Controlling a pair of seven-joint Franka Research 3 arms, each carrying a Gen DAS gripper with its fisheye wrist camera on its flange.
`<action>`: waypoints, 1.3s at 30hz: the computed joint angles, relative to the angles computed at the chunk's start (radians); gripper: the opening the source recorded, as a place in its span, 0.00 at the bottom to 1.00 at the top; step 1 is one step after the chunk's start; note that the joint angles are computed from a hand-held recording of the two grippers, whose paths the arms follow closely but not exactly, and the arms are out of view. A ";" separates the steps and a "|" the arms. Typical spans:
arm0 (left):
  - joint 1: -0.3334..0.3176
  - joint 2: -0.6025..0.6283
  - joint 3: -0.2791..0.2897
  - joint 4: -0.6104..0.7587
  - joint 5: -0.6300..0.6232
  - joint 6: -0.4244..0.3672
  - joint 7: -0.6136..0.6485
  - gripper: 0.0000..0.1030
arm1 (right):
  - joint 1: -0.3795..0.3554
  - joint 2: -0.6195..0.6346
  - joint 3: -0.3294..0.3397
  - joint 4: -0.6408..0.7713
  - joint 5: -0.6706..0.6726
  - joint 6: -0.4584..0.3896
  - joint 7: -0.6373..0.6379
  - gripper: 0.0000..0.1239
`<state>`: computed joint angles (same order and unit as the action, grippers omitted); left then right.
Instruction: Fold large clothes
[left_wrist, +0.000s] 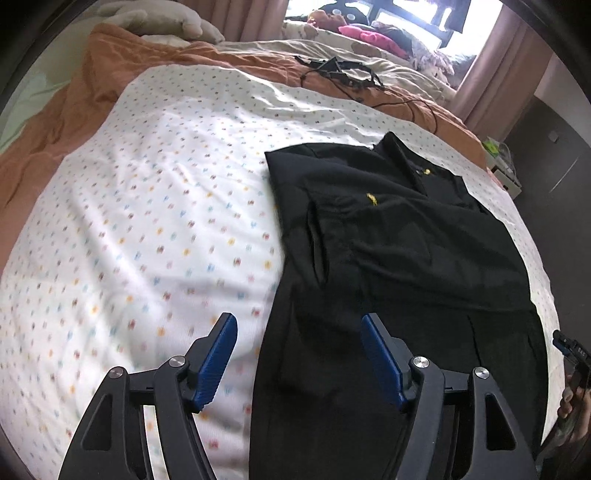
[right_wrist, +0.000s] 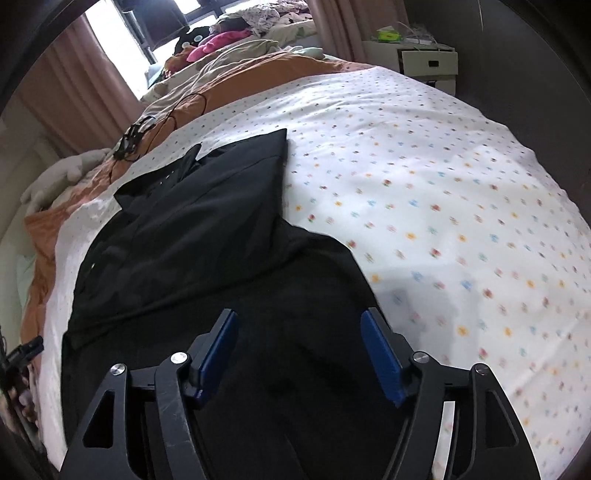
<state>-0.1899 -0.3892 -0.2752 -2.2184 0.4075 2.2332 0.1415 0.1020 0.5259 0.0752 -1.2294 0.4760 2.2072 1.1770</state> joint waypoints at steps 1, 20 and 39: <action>-0.007 -0.011 -0.010 -0.008 -0.002 -0.010 -0.009 0.69 | -0.007 -0.022 -0.001 -0.032 0.002 0.007 -0.016 0.56; -0.171 -0.198 -0.104 -0.209 -0.113 -0.038 -0.219 0.57 | -0.115 -0.287 -0.071 -0.455 0.124 0.067 -0.273 0.58; -0.317 -0.247 -0.180 -0.329 -0.173 0.117 -0.427 0.33 | -0.196 -0.412 -0.143 -0.667 0.318 -0.130 -0.485 0.30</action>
<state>-0.5071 -0.6361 -0.4555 -2.5474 0.2340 2.3507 -0.2855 -0.0935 0.1139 -0.0675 -1.8965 0.7944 2.0776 0.6919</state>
